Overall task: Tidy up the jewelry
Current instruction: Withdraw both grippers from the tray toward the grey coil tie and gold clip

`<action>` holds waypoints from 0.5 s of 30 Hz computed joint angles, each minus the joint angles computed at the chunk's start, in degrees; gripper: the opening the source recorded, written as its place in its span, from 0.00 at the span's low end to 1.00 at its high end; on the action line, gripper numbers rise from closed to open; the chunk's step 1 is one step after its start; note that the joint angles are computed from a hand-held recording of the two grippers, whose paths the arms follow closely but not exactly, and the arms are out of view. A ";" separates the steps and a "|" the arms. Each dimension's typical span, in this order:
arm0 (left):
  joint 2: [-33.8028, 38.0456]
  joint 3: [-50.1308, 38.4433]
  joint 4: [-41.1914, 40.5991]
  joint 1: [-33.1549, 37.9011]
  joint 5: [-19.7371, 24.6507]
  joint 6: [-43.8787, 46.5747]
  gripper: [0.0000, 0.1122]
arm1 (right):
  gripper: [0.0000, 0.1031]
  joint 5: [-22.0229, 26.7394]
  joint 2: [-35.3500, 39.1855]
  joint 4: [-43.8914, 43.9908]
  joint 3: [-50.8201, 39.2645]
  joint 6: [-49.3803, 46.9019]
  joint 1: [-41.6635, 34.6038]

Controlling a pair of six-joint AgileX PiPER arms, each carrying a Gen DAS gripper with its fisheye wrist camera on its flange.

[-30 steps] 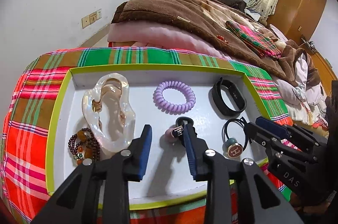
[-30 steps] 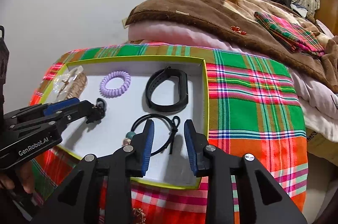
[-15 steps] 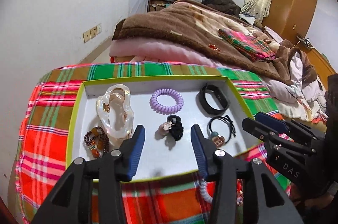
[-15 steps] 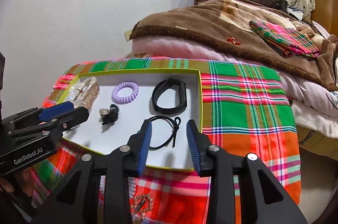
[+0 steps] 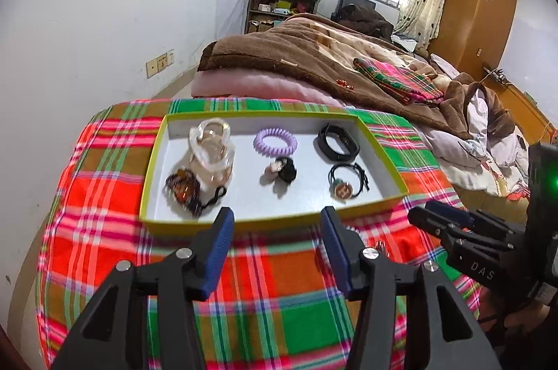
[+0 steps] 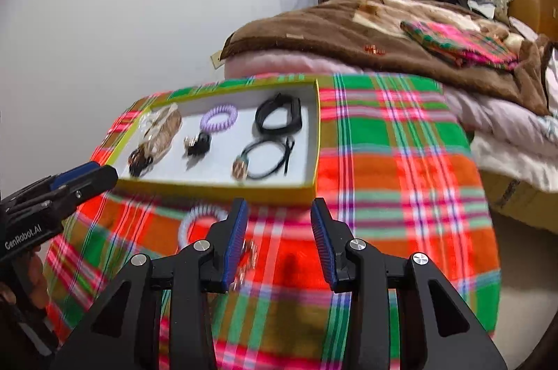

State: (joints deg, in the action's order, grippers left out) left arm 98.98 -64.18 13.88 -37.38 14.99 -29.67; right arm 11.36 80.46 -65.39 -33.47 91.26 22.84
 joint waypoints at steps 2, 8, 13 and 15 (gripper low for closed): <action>-1.21 2.42 -0.93 0.24 -1.31 0.35 0.48 | 0.38 0.07 -0.20 -4.74 1.71 6.06 1.76; -3.66 7.65 0.24 0.07 -3.64 -1.80 0.48 | 0.38 0.91 1.64 -14.39 3.29 18.44 6.58; -5.23 10.99 0.10 0.65 -5.41 -2.04 0.48 | 0.38 4.42 3.90 -14.70 2.14 20.87 10.39; -5.32 11.61 -1.50 1.03 -5.59 -0.48 0.48 | 0.38 5.78 4.85 -15.44 1.61 22.08 11.81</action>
